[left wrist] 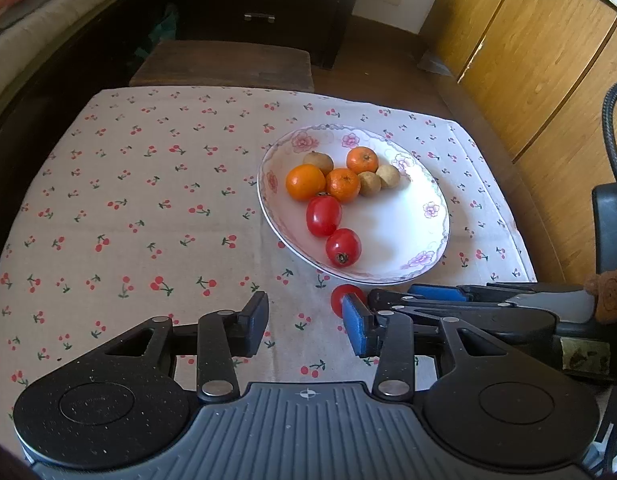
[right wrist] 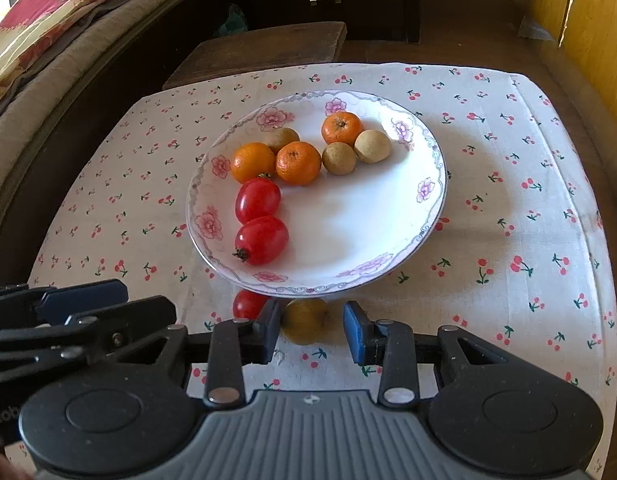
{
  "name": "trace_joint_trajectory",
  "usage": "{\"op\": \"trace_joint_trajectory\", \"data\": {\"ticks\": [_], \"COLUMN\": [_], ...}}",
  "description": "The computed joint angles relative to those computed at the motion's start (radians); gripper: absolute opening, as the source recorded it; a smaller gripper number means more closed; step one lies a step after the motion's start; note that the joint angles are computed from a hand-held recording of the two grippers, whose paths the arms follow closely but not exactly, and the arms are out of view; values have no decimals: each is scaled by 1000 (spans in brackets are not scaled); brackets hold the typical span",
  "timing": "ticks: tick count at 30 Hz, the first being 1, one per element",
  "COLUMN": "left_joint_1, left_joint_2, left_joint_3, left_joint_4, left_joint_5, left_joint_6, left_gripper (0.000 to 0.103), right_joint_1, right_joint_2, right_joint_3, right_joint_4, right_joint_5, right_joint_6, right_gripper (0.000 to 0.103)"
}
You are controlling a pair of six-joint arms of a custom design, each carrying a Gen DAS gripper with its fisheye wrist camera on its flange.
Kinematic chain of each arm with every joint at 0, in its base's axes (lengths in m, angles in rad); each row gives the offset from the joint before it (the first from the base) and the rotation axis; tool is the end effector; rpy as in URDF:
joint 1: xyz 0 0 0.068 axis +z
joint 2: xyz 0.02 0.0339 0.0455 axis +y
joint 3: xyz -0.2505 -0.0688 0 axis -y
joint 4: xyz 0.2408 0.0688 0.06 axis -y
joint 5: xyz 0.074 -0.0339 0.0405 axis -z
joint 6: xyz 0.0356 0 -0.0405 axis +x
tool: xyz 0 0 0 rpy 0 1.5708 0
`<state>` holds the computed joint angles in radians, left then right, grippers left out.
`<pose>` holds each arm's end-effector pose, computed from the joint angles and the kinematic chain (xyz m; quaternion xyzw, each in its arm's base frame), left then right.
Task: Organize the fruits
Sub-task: 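Move the right gripper to a brown fruit while the left gripper moves to a red tomato, then close the right gripper on the brown fruit while the left gripper grasps the red tomato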
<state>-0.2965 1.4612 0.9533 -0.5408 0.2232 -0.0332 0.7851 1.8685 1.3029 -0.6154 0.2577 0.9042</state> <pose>0.2716 -0.0912 0.2036 0.1545 0.9480 -0.1482 0.2354 0.2682 0.2552 0.1743 0.0827 0.9697 0.0599 0.2218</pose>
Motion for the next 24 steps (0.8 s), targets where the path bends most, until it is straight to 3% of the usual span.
{"op": "trace_joint_trajectory", "data": {"ticks": [5,9,17,24], "left_joint_1": [1,2,-22,-95], "left_joint_2": [7,13,43,98], "left_joint_3": [1,4,7,16], "left_joint_4": [-4,-4,9,48], "left_joint_5": [-4,3,29,-10], "left_joint_6": [-1,-6,-39,-78], "left_gripper": [50,50,53,54], "right_joint_1": [-7,-6,12,22], "right_joint_2": [10,-8,-82,-173], "right_joint_3": [-12,-25,-77,-158], "right_joint_4": [22,29,-8,-31], "right_joint_5": [-30,-24,-2,11], "right_joint_6": [-11,-22,-16,-4], "right_gripper": [35,29,29,29]}}
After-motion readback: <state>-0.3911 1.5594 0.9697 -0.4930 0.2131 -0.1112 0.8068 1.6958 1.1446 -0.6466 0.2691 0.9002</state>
